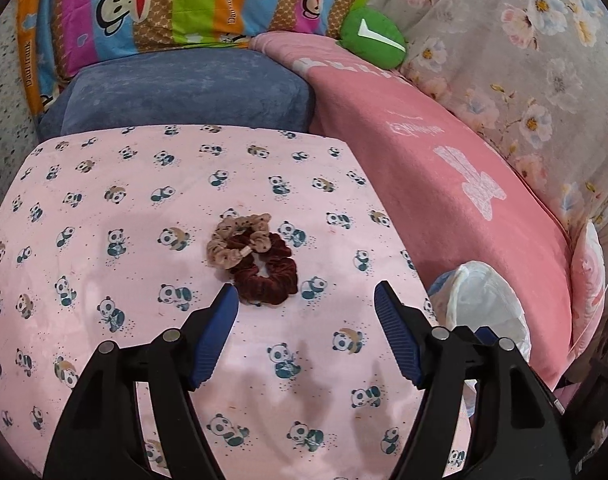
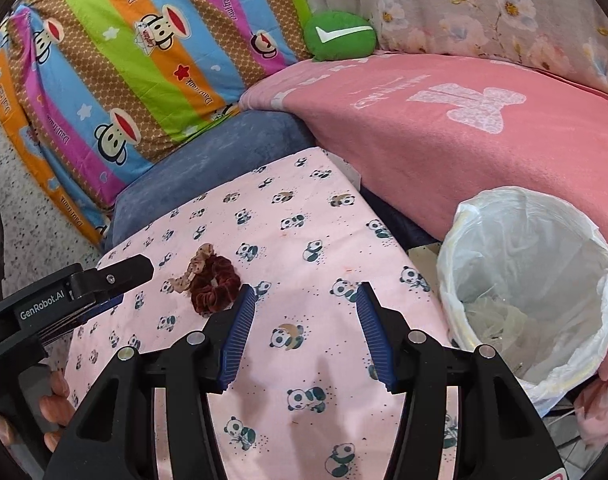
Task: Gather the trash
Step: 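Move both open grippers back to the two scrunchies on the table, then grasp the beige scrunchie with the left gripper while the right grasps the dark red scrunchie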
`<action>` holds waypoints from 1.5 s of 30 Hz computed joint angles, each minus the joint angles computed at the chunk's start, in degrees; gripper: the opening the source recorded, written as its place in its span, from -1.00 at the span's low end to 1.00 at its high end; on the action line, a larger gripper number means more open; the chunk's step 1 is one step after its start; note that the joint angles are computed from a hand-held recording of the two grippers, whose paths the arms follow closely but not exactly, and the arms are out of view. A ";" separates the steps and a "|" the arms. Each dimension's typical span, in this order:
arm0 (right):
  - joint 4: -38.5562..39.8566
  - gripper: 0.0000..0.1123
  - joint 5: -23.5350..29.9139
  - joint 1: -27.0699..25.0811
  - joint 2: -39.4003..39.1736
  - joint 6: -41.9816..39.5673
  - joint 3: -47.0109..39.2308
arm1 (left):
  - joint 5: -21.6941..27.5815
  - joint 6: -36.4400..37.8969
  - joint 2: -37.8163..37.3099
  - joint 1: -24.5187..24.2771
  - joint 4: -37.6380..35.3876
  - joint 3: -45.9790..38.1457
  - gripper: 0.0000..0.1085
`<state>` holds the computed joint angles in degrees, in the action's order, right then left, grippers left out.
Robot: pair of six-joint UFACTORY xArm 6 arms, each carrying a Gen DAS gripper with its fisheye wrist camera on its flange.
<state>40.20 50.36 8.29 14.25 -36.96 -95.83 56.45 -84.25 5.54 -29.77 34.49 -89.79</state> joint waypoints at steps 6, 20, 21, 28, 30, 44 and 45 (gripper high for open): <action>-2.32 -0.08 -0.16 4.22 1.91 0.91 -0.49 | -1.27 -2.52 -5.40 4.03 -1.86 8.59 0.25; -7.90 -0.12 3.25 12.04 18.00 8.77 -16.94 | -11.79 5.13 -1.07 14.45 -11.52 11.73 0.15; -8.23 -0.17 3.95 12.23 19.33 9.36 -18.50 | -12.37 6.28 -0.17 14.85 -12.54 11.37 0.12; -8.38 -0.59 3.63 13.11 21.88 9.52 -20.01 | -14.43 9.78 3.57 15.54 -15.10 10.00 -0.23; -8.00 -0.64 3.62 13.03 21.82 9.39 -19.82 | -15.52 11.24 3.76 15.65 -16.30 10.18 -0.62; -4.76 -0.71 1.85 8.79 11.59 7.94 -7.21 | -12.88 5.98 -1.21 10.78 -10.63 10.85 -0.75; -4.25 -0.71 1.59 8.23 10.64 7.52 -6.32 | -12.08 5.44 -1.39 9.94 -9.82 10.22 -0.76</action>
<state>35.95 51.94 16.52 24.89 -29.44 -102.15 44.37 -78.81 4.14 -19.82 24.68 -79.57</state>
